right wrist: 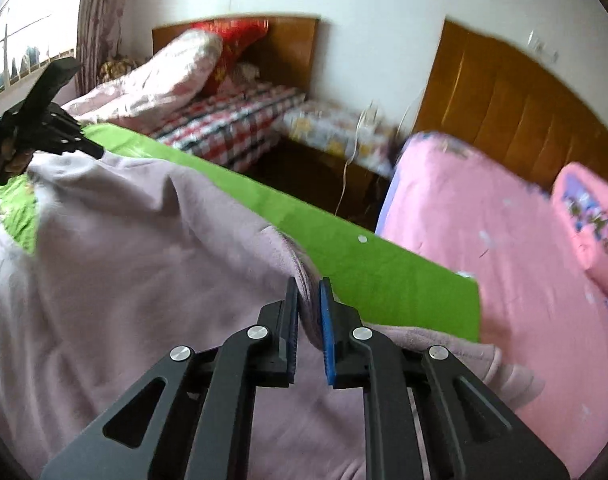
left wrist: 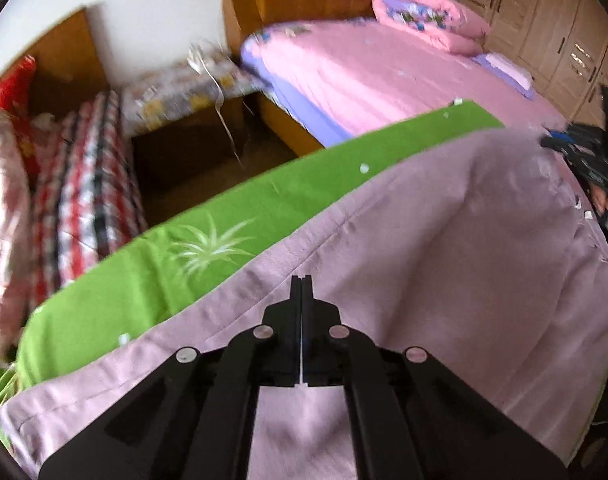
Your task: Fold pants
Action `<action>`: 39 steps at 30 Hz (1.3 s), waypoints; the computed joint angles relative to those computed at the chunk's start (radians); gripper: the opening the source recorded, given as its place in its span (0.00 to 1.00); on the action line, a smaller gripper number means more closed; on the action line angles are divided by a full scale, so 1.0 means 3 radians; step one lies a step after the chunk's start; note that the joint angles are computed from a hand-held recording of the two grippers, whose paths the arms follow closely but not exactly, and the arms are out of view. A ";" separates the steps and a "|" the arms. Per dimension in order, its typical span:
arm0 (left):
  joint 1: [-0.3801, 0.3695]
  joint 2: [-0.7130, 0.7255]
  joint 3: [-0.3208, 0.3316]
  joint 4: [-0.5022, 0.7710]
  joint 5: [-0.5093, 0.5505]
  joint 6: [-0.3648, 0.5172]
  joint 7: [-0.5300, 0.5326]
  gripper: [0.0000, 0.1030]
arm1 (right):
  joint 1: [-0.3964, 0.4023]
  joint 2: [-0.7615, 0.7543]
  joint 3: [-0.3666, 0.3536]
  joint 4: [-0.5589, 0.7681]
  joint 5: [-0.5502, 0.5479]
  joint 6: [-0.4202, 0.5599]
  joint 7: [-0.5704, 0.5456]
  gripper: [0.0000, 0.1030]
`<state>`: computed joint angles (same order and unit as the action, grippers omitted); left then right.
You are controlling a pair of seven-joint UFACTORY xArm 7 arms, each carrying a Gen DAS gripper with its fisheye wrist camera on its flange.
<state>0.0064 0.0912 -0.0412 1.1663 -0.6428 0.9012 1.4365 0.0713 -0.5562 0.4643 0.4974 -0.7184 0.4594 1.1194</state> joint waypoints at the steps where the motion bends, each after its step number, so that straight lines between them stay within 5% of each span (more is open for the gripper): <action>1: 0.0028 -0.0076 0.0016 -0.0048 -0.0053 0.0034 0.0051 0.00 | 0.0073 -0.0147 0.0104 -0.0029 0.0030 0.0101 0.0094 0.12; 5: 0.0083 -0.0362 0.0125 -0.0231 -0.0200 0.0326 0.0268 0.00 | 0.0296 -0.0417 0.0476 0.0002 0.0137 0.0525 0.0343 0.12; 7: 0.0030 -0.0522 0.0128 -0.0436 -0.0190 0.0251 0.0372 0.14 | 0.0317 -0.0372 0.0655 0.0085 0.0118 0.0739 0.0464 0.12; 8: -0.0016 -0.0578 0.0119 -0.0532 -0.0187 0.0118 0.0391 0.31 | 0.0349 -0.0363 0.0668 0.0089 0.0113 0.0794 0.0517 0.12; 9: -0.0067 -0.0633 0.0110 -0.0631 -0.0195 0.0001 0.0412 0.38 | 0.0357 -0.0323 0.0699 0.0129 0.0101 0.0851 0.0589 0.12; 14: -0.0352 -0.0762 0.0096 -0.0954 -0.0495 -0.0694 0.0651 0.38 | 0.0442 -0.0147 0.0619 0.0299 -0.0033 0.1116 0.0679 0.12; 23: -0.0667 -0.0507 -0.0012 -0.0987 -0.0630 -0.1355 0.1141 0.37 | 0.0640 -0.0016 0.0294 0.0275 -0.0250 0.1079 0.0749 0.12; 30: -0.0562 -0.0292 -0.0086 -0.0773 -0.0405 -0.1177 0.1149 0.08 | 0.0642 0.0011 0.0183 0.0222 -0.0346 0.0945 0.0798 0.12; 34: -0.0532 -0.0408 -0.0077 -0.0850 -0.0628 -0.1149 0.1404 0.05 | 0.0649 -0.0044 0.0181 0.0146 -0.0345 0.0912 0.0868 0.12; 39: -0.0462 -0.0696 0.0097 -0.0879 -0.0742 -0.0713 0.1514 0.05 | 0.0688 -0.0179 0.0212 0.0091 -0.0280 0.0949 0.0885 0.12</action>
